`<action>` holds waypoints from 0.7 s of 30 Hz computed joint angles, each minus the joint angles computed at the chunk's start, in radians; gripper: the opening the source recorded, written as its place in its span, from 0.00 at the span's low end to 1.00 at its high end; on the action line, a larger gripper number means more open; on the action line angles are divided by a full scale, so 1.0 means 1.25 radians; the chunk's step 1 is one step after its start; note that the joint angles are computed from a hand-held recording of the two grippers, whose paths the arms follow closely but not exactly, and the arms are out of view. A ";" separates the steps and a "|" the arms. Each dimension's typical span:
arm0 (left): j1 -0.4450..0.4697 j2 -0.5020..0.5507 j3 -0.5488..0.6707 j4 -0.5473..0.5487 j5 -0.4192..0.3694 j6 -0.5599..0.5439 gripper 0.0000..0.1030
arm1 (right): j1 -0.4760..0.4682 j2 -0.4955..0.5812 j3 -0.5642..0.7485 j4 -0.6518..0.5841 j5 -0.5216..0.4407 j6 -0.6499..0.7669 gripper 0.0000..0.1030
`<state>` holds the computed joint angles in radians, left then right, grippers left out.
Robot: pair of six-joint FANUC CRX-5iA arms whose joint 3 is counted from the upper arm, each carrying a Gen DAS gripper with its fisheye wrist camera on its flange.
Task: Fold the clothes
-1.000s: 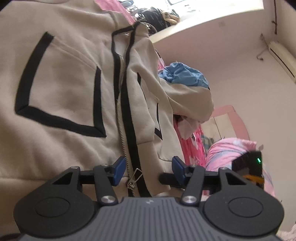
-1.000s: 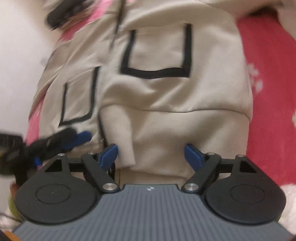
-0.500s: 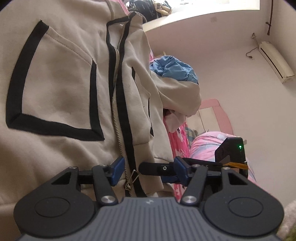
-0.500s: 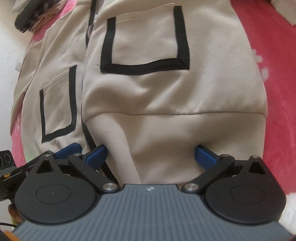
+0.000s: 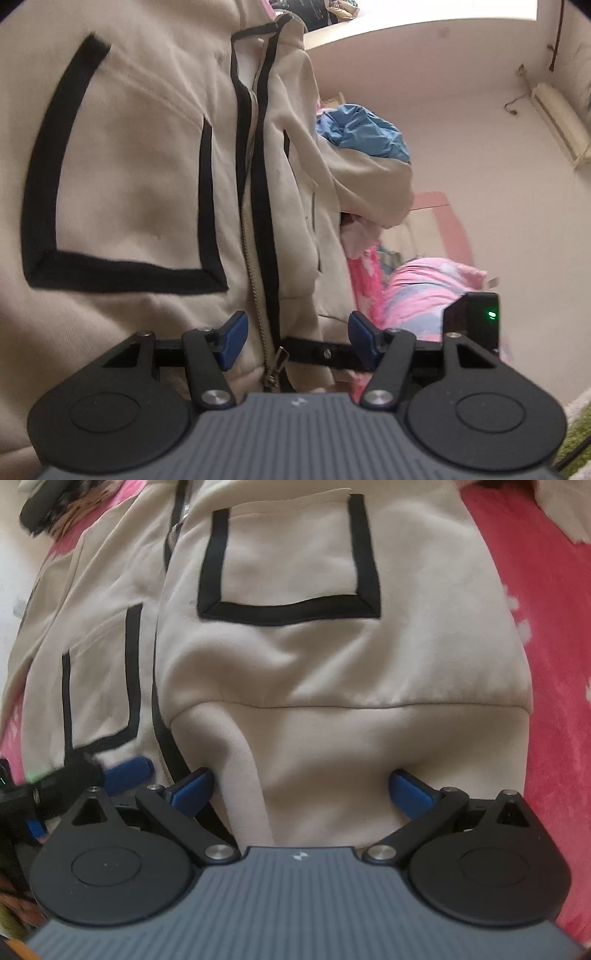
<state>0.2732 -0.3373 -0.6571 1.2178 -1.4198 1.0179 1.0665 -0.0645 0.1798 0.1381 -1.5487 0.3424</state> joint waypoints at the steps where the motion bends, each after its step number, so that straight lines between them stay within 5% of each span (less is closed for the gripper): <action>1: -0.002 -0.006 0.004 -0.008 0.011 0.003 0.60 | 0.007 -0.003 -0.008 0.009 0.005 0.010 0.99; 9: -0.011 -0.104 0.058 -0.130 0.139 0.121 0.63 | 0.047 -0.149 -0.170 0.059 0.164 0.047 0.99; 15: -0.011 -0.143 0.108 -0.230 0.158 0.212 0.63 | 0.143 -0.288 -0.287 0.199 0.258 0.050 0.99; 19: -0.017 -0.152 0.139 -0.275 0.144 0.266 0.63 | 0.256 -0.338 -0.330 0.319 0.206 0.150 0.98; 21: -0.030 -0.156 0.152 -0.290 0.143 0.275 0.63 | 0.271 -0.302 -0.325 0.347 0.177 0.221 0.88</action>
<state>0.2358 -0.5323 -0.4667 0.8557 -1.2415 1.3619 1.4052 -0.4422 -0.2259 0.5722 -1.3280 0.6192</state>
